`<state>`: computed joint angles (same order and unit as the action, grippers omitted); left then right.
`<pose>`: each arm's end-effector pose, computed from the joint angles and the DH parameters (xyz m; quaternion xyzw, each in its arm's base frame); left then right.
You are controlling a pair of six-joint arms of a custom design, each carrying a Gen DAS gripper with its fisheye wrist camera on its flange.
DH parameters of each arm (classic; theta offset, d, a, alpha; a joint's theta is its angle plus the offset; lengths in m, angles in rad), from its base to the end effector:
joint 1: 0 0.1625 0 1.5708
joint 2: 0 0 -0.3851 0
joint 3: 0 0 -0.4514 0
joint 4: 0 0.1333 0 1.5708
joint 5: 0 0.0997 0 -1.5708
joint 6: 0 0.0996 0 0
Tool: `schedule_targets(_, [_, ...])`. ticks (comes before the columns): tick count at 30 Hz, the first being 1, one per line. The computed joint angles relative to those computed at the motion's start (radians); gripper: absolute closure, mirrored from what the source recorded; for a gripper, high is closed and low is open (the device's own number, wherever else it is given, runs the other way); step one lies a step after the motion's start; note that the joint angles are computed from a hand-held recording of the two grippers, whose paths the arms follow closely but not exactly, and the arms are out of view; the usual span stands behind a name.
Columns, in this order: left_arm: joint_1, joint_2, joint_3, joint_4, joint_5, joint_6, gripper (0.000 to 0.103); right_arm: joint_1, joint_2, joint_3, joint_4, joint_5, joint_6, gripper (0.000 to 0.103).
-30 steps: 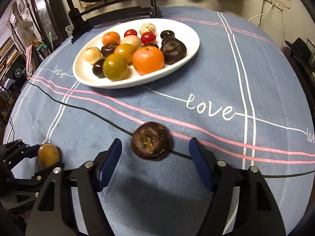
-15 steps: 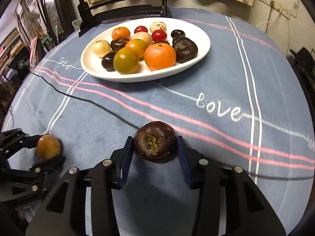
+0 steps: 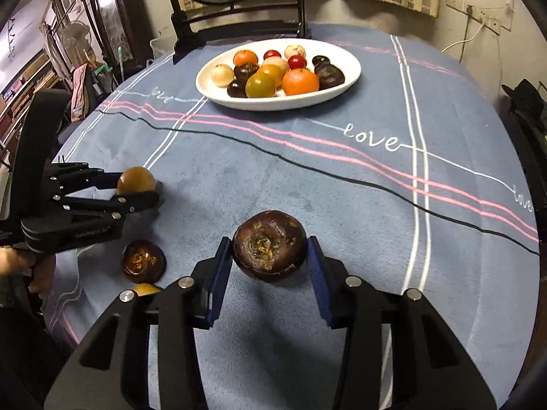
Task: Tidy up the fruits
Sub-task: 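Carry both fruits over the white plate and open both tools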
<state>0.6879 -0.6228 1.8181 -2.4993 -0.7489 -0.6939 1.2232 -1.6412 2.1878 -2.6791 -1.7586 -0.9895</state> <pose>-0.2991 -0.5128 -0.1245 0.1386 0.8995 -0.1948 0.3656 -0.0608 -0.5045 0.2823 0.2771 -0.9159 0.1607 0.2417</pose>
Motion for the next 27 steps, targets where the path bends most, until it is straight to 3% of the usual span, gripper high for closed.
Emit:
schedule_targets(6, [-0.014, -0.036, -0.014, -0.017, 0.052, 0.008, 0.058, 0.005, -0.034, -0.002, 0.009, 0.040, 0.019, 0.059])
schedule_targets(12, [-0.005, -0.022, -0.078, -0.075, 0.090, 0.108, 0.058, 0.030, -0.022, -0.029, 0.017, 0.058, 0.054, 0.059])
schedule_targets(19, [0.040, 0.021, -0.169, -0.106, 0.088, 0.193, 0.058, 0.082, 0.070, -0.112, -0.008, 0.051, 0.095, 0.059])
schedule_targets(27, [0.107, 0.094, -0.297, -0.125, 0.066, 0.281, 0.058, 0.134, 0.239, -0.280, -0.032, 0.037, 0.151, 0.059])
